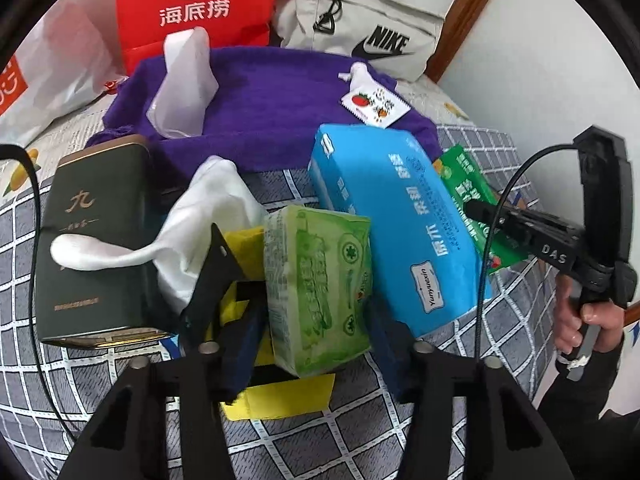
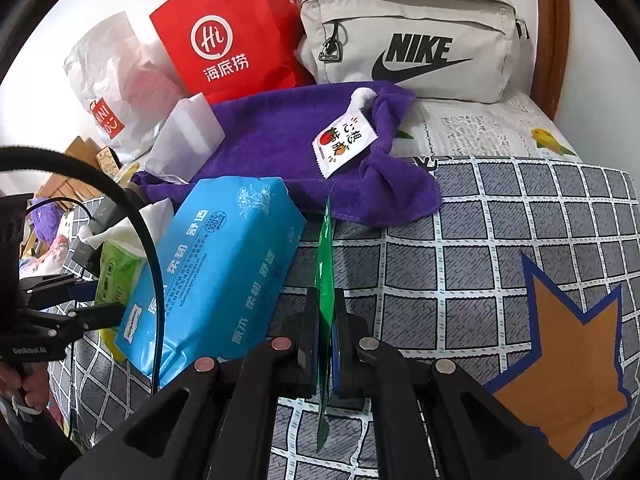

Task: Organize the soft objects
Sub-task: 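Grasp the green tissue pack with left tool while right tool holds the green packet, then carry the green tissue pack and green packet over the purple towel with both tools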

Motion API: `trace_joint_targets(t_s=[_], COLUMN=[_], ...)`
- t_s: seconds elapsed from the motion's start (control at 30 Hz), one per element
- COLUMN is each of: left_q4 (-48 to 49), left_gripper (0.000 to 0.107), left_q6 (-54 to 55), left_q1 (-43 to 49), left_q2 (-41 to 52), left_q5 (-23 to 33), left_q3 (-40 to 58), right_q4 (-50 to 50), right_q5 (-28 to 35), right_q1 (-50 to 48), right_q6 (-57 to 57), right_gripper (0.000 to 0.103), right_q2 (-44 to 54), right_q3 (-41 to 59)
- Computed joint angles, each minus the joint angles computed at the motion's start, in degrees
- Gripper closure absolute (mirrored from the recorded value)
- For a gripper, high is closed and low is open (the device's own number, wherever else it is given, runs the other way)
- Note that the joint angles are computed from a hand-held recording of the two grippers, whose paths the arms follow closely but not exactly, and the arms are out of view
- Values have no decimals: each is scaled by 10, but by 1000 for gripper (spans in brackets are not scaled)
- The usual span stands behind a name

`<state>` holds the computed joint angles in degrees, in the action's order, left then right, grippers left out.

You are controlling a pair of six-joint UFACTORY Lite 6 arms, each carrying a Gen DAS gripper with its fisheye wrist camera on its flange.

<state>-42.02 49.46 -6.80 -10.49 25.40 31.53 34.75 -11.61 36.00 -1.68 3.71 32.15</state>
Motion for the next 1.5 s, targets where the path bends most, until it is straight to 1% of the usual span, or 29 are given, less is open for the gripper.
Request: trace_joint_targets(t_s=[0.13,0.17,0.2,0.27,0.3,0.37,0.43,0.5,0.63,0.73,0.83,1.03,1.17,1.3,1.37,1.5], left_q4=[38,30,9,-23,-25,-7,8,0,-8,-17,-4,-9,3,-2,-4,9], left_gripper=[52,57,70,72,73,74,74,74,74,74,74,74,74,74,74,74], left_q6=[-50,-40,-15,30,35,23,16,34,56,68,57,84,77,84,82,53], left_q1=[-35,-33,-25,-4,1,5,13,34,69,91,105,165,193,226,232,224], left_q2=[18,19,16,9,3,-23,-48,-71,-94,-100,-109,-127,-112,-89,-73,-13], left_q5=[-41,-42,-38,-10,-2,3,17,48,94,122,130,174,182,186,181,160], left_q3=[4,3,1,1,1,-6,-8,-7,1,13,23,47,86,131,151,209], right_q4=[-14,-15,-15,1,13,51,109,132,237,268,286,316,368,450,455,477], right_q5=[-1,-1,-1,-2,-3,-3,-8,-9,-12,-11,-7,-1,7,8,19,35], right_q1=[1,1,1,3,5,10,20,25,39,43,40,34,29,25,14,-10], right_q6=[13,16,16,0,-12,-50,-106,-128,-237,-271,-299,-354,-426,-534,-551,-585], right_gripper=[98,98,98,98,98,98,98,98,98,98,98,98,98,98,98,98], right_q2=[6,6,6,0,-3,-12,-25,-38,-67,-84,-96,-88,-75,-58,-46,-14], right_q3=[3,3,2,-3,-4,-7,-10,-15,-17,-19,-13,20,60,101,122,170])
